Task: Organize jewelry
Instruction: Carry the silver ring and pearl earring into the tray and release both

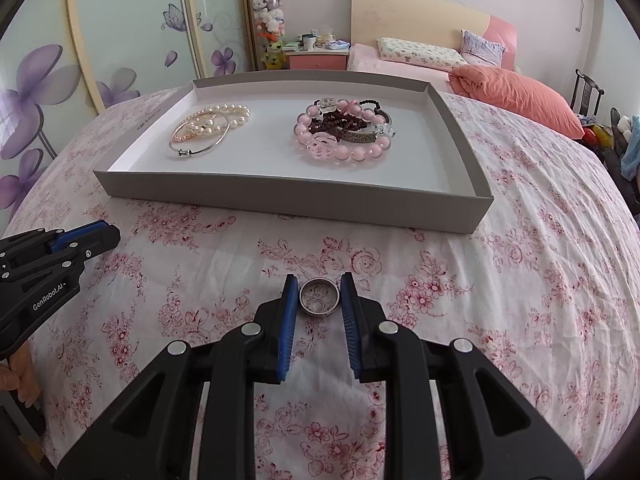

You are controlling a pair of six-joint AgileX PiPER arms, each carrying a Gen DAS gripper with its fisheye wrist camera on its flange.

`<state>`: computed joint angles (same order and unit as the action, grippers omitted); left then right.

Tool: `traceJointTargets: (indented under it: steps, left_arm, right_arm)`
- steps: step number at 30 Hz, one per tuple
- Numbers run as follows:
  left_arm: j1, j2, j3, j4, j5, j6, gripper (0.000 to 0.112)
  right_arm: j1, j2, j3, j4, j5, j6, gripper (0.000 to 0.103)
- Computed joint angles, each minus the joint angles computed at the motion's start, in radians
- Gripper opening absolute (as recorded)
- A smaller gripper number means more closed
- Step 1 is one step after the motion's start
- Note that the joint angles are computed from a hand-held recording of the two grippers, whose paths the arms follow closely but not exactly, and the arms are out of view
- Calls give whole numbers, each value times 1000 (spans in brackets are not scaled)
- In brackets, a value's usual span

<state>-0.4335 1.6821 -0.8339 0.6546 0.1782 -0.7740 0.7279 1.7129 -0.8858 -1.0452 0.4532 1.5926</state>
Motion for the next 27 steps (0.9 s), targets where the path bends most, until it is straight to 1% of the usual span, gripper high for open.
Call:
traceJointTargets:
  steps: [4, 8, 14, 21, 24, 25, 27]
  left_arm:
    - [-1, 0, 1, 6, -1, -9, 14]
    - [0, -6, 6, -32, -8, 23, 14]
    - [-2, -32, 21, 15, -21, -36, 14]
    - [-13, -74, 47, 170, -33, -196, 14]
    - [-20, -96, 57, 291, -34, -319, 14]
    - [-22, -108, 63, 357, -34, -386, 14]
    - [-24, -122, 66, 420, -32, -450, 14]
  right_arm:
    - [0, -4, 4, -8, -3, 16, 23]
    - [13, -14, 9, -39, 6, 55, 23]
    - [32, -46, 14, -94, 33, 106, 23]
    - [58, -74, 11, -144, 72, 155, 23]
    - [72, -91, 16, -171, 89, 180, 23]
    - [76, -95, 16, -178, 96, 187, 23]
    - [87, -105, 18, -197, 109, 205, 23]
